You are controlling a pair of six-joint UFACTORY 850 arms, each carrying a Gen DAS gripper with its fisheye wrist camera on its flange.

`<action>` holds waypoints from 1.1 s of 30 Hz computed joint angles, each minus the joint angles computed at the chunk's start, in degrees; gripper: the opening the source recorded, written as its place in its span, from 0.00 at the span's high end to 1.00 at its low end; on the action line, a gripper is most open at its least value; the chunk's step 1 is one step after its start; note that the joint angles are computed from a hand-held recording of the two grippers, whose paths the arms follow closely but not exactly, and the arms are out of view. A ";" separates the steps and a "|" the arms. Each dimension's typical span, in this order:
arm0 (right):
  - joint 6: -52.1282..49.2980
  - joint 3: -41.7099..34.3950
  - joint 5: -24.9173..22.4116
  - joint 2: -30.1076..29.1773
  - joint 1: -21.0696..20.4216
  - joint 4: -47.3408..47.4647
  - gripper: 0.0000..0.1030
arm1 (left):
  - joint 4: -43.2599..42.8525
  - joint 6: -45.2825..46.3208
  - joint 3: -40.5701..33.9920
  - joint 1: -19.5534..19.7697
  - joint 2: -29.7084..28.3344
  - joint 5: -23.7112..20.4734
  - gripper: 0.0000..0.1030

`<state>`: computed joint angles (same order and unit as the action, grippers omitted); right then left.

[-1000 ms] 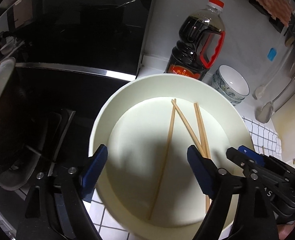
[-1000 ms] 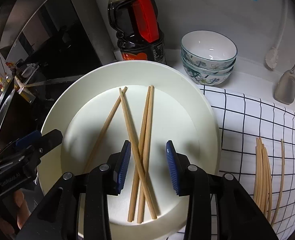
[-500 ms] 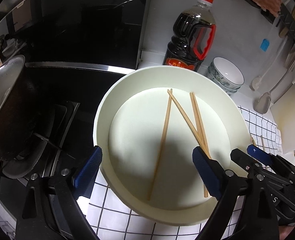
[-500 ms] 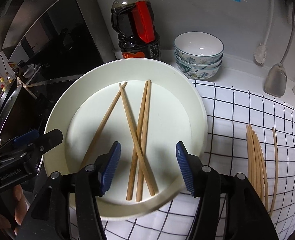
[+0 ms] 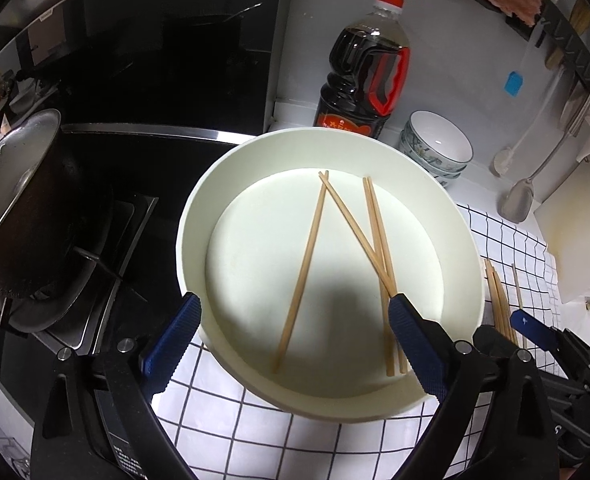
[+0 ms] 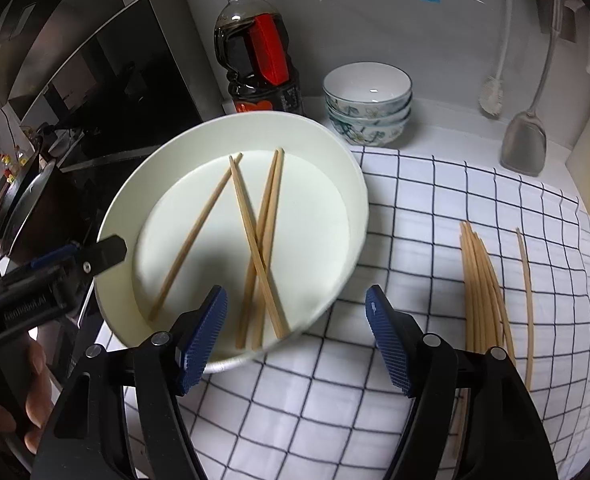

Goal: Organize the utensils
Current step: 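Withdraw both open tools from the dish toward the chopstick pile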

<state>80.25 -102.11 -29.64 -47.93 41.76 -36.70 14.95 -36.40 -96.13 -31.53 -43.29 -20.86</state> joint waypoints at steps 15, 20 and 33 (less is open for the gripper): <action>10.85 15.01 4.01 9.43 0.69 -8.25 0.33 | 8.10 -7.93 2.83 -4.34 2.87 -0.86 0.09; 15.40 19.67 4.58 12.35 0.63 -11.39 0.33 | 9.67 -9.22 3.09 -6.14 3.15 -1.07 0.08; 26.64 30.03 4.45 18.51 0.39 -18.74 0.33 | 6.69 -4.43 0.77 -10.24 1.48 -1.85 0.08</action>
<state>106.89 -72.08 -25.18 -29.42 42.15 -55.44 21.64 -40.83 -95.36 -41.78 -41.81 -22.71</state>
